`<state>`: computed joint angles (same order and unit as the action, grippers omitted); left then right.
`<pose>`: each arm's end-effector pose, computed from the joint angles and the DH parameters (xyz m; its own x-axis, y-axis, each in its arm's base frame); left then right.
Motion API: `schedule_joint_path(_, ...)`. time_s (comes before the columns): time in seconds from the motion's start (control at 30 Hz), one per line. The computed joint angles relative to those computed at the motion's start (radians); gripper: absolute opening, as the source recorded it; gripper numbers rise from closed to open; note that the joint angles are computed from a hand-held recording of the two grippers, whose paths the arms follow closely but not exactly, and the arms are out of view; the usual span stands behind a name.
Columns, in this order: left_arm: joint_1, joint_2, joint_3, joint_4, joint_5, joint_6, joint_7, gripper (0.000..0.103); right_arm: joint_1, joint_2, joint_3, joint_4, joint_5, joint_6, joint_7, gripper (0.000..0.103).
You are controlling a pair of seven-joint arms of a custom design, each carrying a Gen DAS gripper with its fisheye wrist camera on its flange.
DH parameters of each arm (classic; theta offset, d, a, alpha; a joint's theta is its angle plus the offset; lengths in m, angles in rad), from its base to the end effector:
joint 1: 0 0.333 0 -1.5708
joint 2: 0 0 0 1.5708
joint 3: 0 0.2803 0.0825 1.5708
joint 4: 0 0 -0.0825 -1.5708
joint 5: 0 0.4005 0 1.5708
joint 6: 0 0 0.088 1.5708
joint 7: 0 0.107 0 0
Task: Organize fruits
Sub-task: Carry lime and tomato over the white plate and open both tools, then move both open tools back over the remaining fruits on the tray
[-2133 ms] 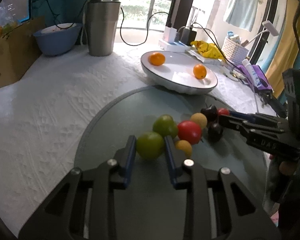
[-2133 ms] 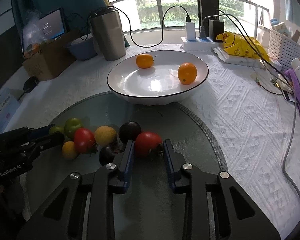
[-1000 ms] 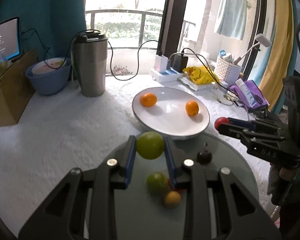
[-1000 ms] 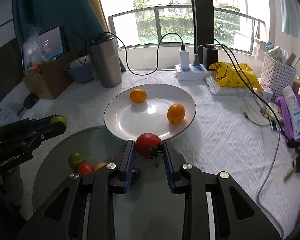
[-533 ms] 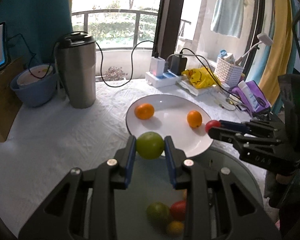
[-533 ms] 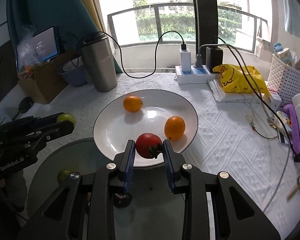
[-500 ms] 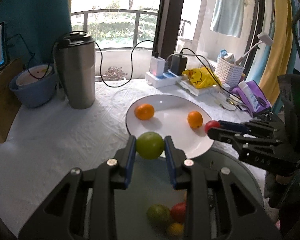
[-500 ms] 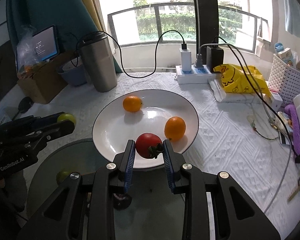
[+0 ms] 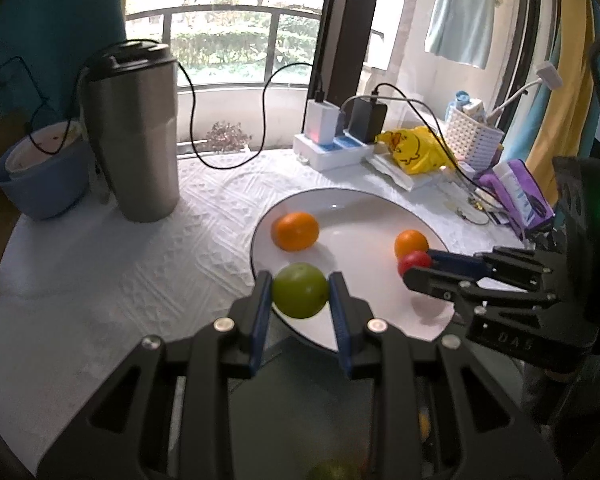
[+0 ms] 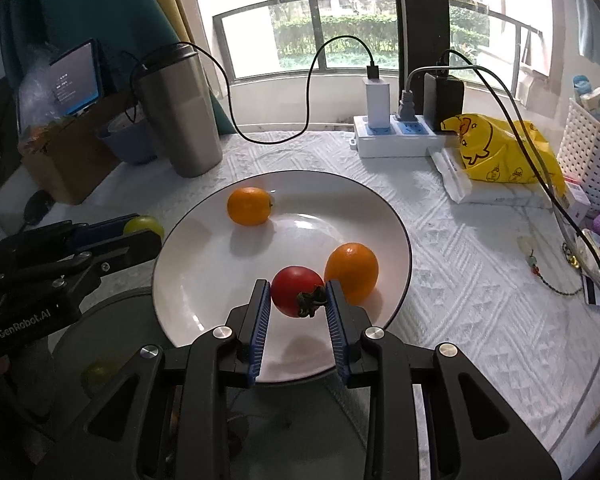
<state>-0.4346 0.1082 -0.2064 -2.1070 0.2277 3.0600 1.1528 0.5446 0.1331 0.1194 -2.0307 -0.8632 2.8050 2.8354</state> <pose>0.4871 -0.3823 0.4230 -0.4727 -0.8679 0.1523 -0.6413 0.2203 -0.7350 0.4688 0.4108 0.3987 0.1778 -0.9750 -0.1335 -0.7203 -0.0365 -0.6927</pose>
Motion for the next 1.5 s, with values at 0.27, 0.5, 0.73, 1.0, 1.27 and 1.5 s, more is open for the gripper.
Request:
schedule_joint_path(0.27, 0.004, 0.056, -0.012, 0.064, -0.074, -0.035, 0.073, 0.030, 0.003, 0.042, -0.015, 0.054, -0.017, -0.024, -0.009, 0.030)
schedule_joint_path(0.5, 0.005, 0.103, -0.018, 0.123, -0.147, -0.069, 0.139, 0.030, 0.018, 0.085, -0.035, 0.106, -0.034, -0.040, -0.010, 0.030)
schedule_joint_path(0.73, 0.001, 0.118, -0.015, 0.146, -0.191, -0.092, 0.168, 0.030, 0.030, 0.128, -0.045, 0.160, -0.022, -0.042, -0.034, 0.031)
schedule_joint_path(1.0, 0.000, 0.086, -0.015, 0.122, -0.204, -0.079, 0.162, 0.033, 0.048, 0.110, -0.059, 0.149, -0.040, -0.048, 0.007, 0.043)
schedule_joint_path(1.27, 0.015, 0.008, -0.034, 0.043, -0.224, -0.030, 0.173, 0.036, 0.049, 0.051, -0.035, 0.113, -0.097, -0.082, 0.074, 0.045)
schedule_joint_path(1.5, 0.034, -0.077, -0.060, -0.049, -0.245, 0.002, 0.176, 0.038, 0.045, -0.003, 0.000, 0.068, -0.122, -0.113, 0.113, 0.045)
